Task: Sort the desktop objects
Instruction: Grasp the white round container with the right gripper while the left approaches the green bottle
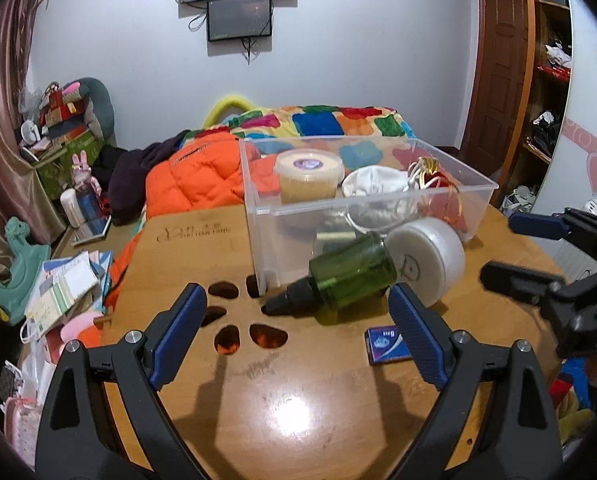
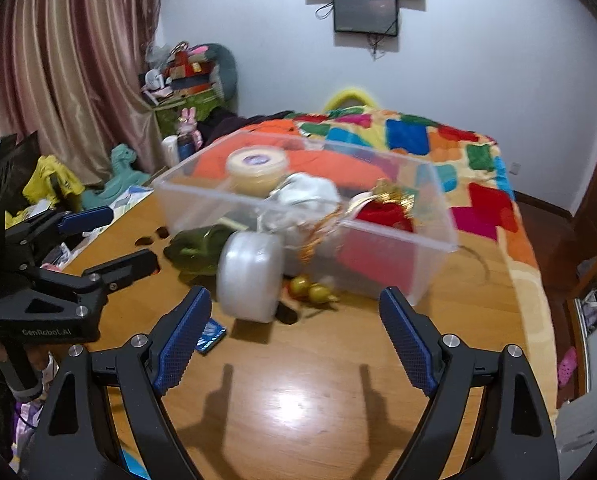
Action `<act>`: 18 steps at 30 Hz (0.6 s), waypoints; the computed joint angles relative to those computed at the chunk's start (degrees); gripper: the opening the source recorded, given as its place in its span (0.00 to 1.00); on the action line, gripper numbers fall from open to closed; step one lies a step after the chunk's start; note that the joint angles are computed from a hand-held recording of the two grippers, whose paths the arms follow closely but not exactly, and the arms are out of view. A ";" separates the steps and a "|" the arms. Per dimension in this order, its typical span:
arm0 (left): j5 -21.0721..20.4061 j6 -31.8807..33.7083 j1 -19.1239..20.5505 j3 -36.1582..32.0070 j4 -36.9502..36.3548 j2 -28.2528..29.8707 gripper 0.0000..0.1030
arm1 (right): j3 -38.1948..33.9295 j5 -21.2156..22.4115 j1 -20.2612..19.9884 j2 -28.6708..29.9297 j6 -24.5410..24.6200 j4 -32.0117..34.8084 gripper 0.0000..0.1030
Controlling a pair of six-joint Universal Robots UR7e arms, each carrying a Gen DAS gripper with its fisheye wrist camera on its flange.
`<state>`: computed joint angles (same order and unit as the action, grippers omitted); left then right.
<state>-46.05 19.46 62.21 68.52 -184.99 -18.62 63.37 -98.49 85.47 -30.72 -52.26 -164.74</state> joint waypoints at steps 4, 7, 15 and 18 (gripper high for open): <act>0.03 -1.32 0.39 -0.05 1.03 -0.07 0.90 | -0.69 -0.25 0.32 1.22 -0.83 1.29 0.78; 0.28 -2.40 0.68 -0.15 2.06 -0.08 0.90 | -1.98 -0.67 0.66 2.61 -1.53 1.43 0.68; 0.39 -3.66 1.15 -1.15 3.81 0.01 0.90 | -7.82 -1.89 0.87 6.18 -0.87 6.02 0.47; 0.33 -3.71 1.09 -2.02 4.63 0.41 0.90 | -9.30 -1.25 0.46 6.56 0.09 9.05 0.32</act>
